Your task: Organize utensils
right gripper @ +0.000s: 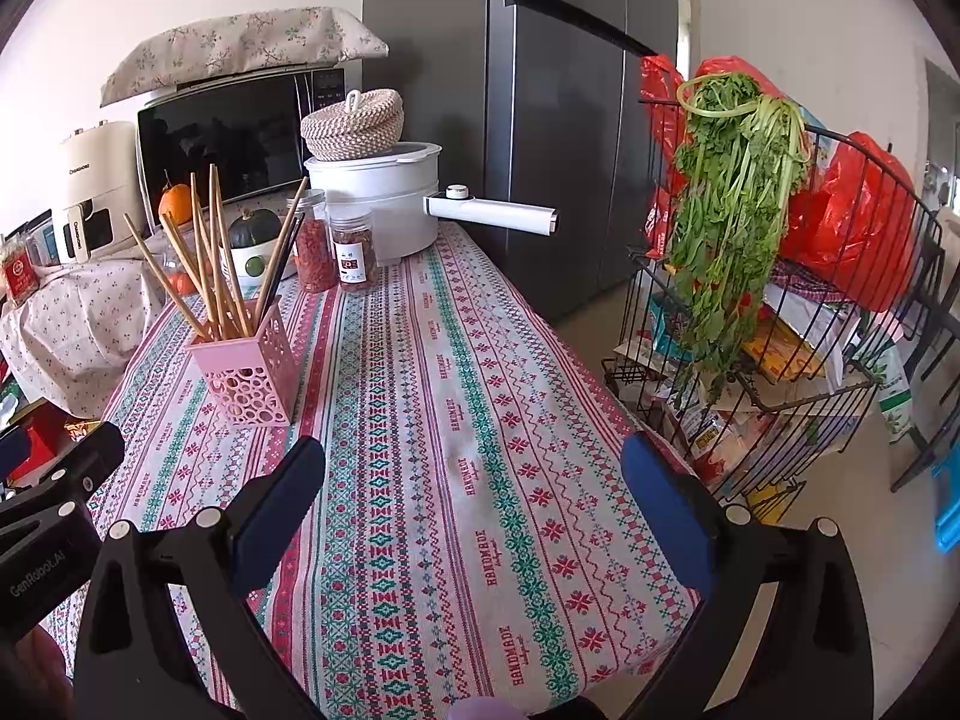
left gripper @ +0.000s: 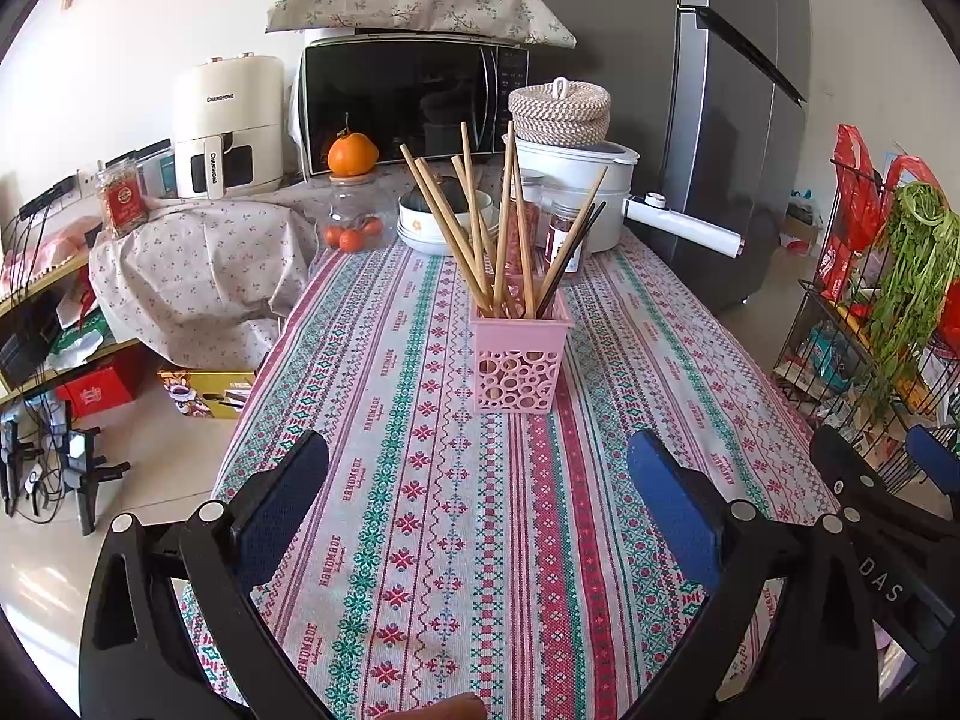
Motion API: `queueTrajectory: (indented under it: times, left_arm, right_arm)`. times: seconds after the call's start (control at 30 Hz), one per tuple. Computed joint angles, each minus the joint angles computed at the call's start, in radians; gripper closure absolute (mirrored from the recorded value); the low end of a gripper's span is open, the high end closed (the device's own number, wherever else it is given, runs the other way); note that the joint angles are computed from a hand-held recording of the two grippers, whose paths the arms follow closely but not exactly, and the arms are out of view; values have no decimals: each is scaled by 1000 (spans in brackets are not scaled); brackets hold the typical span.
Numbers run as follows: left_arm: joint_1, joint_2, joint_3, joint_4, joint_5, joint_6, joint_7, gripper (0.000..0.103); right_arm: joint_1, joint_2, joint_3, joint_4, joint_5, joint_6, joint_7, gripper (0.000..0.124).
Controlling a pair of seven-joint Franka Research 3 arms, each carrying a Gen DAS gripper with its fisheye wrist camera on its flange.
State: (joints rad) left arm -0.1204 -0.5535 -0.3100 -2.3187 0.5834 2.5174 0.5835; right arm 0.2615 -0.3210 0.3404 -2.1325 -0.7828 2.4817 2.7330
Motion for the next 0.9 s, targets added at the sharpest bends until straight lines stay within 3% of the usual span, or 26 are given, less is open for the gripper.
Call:
queueTrajectory:
  times: [0.9]
  left_arm:
    - [-2, 8, 0, 9, 1, -20, -9, 7]
  right_arm:
    - [7, 5, -8, 3, 23, -5, -18, 28]
